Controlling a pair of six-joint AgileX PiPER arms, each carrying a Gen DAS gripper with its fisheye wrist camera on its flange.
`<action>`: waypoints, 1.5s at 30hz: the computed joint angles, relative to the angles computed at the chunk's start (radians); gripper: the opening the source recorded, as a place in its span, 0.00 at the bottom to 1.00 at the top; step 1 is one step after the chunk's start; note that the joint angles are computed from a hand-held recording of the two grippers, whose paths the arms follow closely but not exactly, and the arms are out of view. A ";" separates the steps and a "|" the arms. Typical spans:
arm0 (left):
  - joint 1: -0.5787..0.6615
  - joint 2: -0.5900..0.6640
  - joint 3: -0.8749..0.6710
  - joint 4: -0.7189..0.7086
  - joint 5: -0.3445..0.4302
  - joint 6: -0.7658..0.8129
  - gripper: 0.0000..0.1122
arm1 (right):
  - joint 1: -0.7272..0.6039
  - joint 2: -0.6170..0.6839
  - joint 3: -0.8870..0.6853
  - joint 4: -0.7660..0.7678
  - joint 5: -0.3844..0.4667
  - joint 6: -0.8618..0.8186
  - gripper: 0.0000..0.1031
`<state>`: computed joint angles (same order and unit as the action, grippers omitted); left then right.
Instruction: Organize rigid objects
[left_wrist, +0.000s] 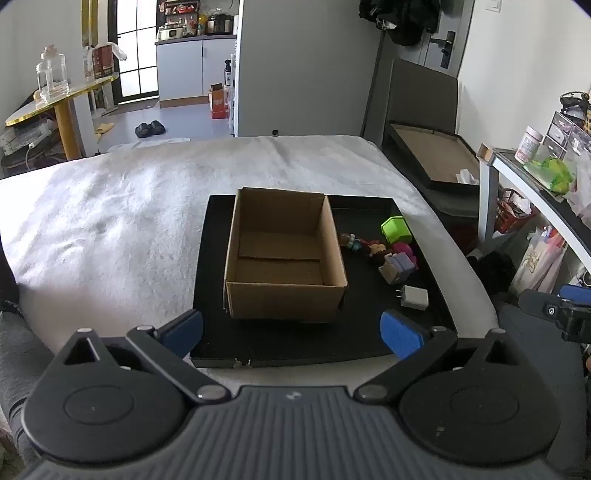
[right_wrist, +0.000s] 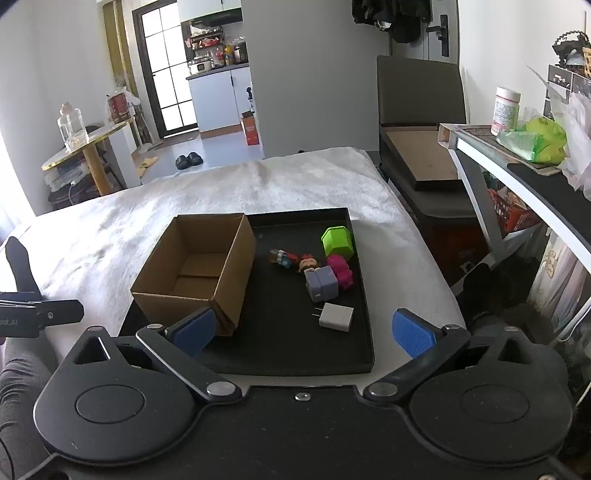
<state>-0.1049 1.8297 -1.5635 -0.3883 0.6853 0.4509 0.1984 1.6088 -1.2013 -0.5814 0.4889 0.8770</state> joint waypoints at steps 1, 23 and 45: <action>-0.002 0.000 0.000 0.006 -0.002 -0.005 0.91 | 0.006 0.001 -0.002 -0.004 0.004 0.011 1.00; -0.020 -0.007 -0.007 -0.012 0.014 0.002 0.91 | 0.025 -0.007 -0.029 0.008 0.057 0.015 1.00; -0.025 -0.006 -0.003 -0.023 0.009 0.019 0.91 | 0.004 -0.019 -0.017 0.019 0.049 0.012 1.00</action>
<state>-0.1297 1.8238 -1.5663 -0.4114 0.6941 0.4698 0.2024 1.5896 -1.2179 -0.5623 0.5380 0.8893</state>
